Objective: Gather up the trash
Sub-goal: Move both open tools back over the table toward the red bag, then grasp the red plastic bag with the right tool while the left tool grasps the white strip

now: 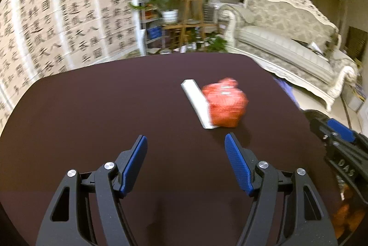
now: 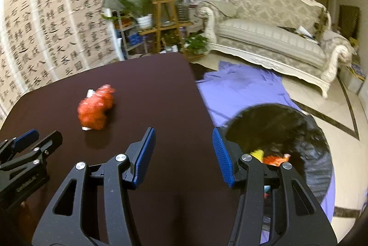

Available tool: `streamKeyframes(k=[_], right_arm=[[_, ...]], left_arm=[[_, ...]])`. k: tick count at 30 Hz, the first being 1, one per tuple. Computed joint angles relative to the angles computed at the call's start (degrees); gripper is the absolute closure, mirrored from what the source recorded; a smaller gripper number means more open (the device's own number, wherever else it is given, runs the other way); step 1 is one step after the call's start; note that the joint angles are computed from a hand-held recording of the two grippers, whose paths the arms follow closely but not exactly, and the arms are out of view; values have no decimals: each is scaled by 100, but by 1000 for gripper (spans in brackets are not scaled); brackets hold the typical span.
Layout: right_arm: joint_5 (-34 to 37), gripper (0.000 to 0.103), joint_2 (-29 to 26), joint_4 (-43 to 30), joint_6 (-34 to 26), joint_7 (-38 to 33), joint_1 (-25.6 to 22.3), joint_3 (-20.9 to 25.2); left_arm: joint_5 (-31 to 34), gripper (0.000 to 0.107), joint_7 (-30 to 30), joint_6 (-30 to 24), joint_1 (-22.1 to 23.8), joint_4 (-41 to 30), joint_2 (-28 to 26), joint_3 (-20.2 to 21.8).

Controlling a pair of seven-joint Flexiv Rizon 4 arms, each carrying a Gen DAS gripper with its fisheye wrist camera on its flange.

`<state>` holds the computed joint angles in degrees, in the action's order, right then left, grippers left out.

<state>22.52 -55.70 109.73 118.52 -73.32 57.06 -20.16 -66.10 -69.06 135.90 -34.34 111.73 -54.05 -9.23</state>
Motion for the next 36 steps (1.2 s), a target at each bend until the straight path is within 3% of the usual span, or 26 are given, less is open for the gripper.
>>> streamKeyframes(k=[19, 28, 30, 32, 36], right_arm=[[-956, 51, -355, -1201, -872, 350, 459, -356], [-1700, 51, -456, -1308, -1373, 960, 228, -312], [-1861, 54, -435, -1276, -1368, 1017, 122, -228], [-1976, 63, -424, -1246, -1376, 1056, 59, -197], [-1960, 65, -494, -1207, -1367, 1211, 183, -438]], left_arm=[[283, 37, -1074, 30, 586, 930, 254, 297], [568, 37, -1132, -263, 527, 749, 196, 418], [615, 37, -1098, -347, 503, 669, 174, 450], [615, 37, -1037, -419, 450, 578, 146, 492], [514, 37, -841, -550, 319, 317, 59, 530]])
